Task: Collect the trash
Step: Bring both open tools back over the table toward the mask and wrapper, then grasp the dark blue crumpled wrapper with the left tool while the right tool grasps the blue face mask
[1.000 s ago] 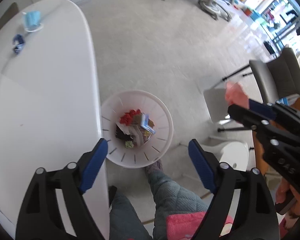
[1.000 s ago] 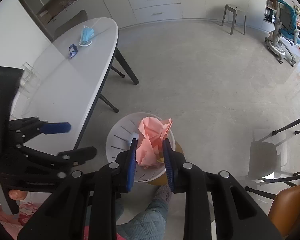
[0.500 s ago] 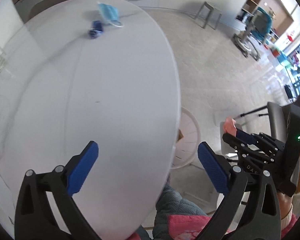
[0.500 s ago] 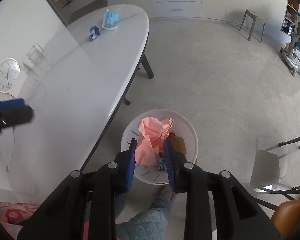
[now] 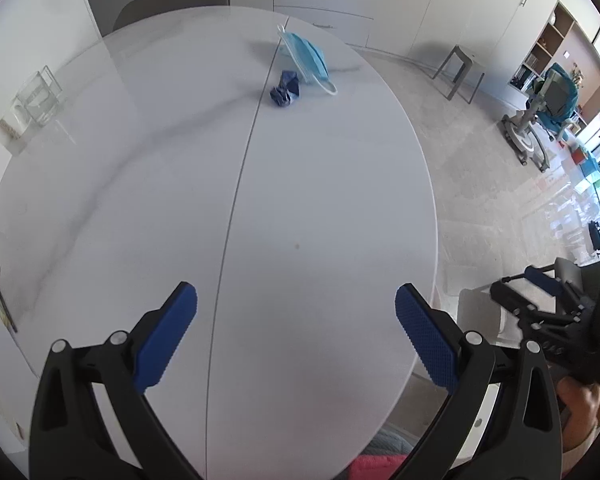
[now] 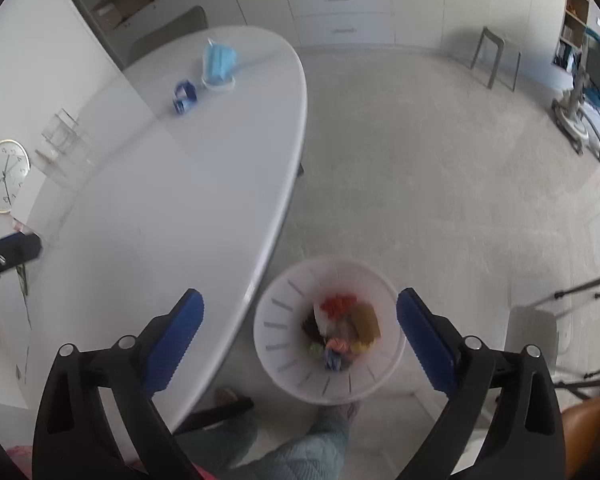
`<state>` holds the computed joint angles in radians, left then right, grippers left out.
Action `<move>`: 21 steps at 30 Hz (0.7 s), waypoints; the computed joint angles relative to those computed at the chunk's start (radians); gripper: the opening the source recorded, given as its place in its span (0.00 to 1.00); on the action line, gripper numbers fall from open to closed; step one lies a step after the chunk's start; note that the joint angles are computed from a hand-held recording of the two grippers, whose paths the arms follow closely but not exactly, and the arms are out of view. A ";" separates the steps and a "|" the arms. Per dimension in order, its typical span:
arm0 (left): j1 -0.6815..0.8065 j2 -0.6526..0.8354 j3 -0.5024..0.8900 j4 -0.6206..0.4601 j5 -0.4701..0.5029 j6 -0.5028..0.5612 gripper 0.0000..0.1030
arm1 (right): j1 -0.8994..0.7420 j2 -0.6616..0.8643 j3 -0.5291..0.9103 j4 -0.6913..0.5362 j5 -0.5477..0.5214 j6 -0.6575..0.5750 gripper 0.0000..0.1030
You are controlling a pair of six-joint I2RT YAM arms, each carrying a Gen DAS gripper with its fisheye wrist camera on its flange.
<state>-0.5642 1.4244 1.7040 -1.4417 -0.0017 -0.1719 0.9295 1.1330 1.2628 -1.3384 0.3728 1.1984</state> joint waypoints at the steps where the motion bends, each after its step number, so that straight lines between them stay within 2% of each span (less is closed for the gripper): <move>1: 0.012 0.022 0.012 0.022 0.002 0.014 0.92 | -0.051 0.024 0.039 0.012 0.000 -0.068 0.97; 6: 0.052 0.137 0.083 0.120 0.026 0.075 0.92 | -0.262 0.132 0.176 0.107 -0.051 -0.330 0.97; 11: 0.065 0.288 0.187 0.210 0.048 0.104 0.92 | -0.433 0.287 0.315 0.209 -0.132 -0.534 0.97; 15: 0.075 0.467 0.353 0.210 0.041 0.118 0.92 | -0.522 0.424 0.422 0.264 -0.193 -0.631 0.97; 21: 0.104 0.715 0.622 0.171 0.038 0.123 0.90 | -0.613 0.619 0.571 0.319 -0.289 -0.715 0.97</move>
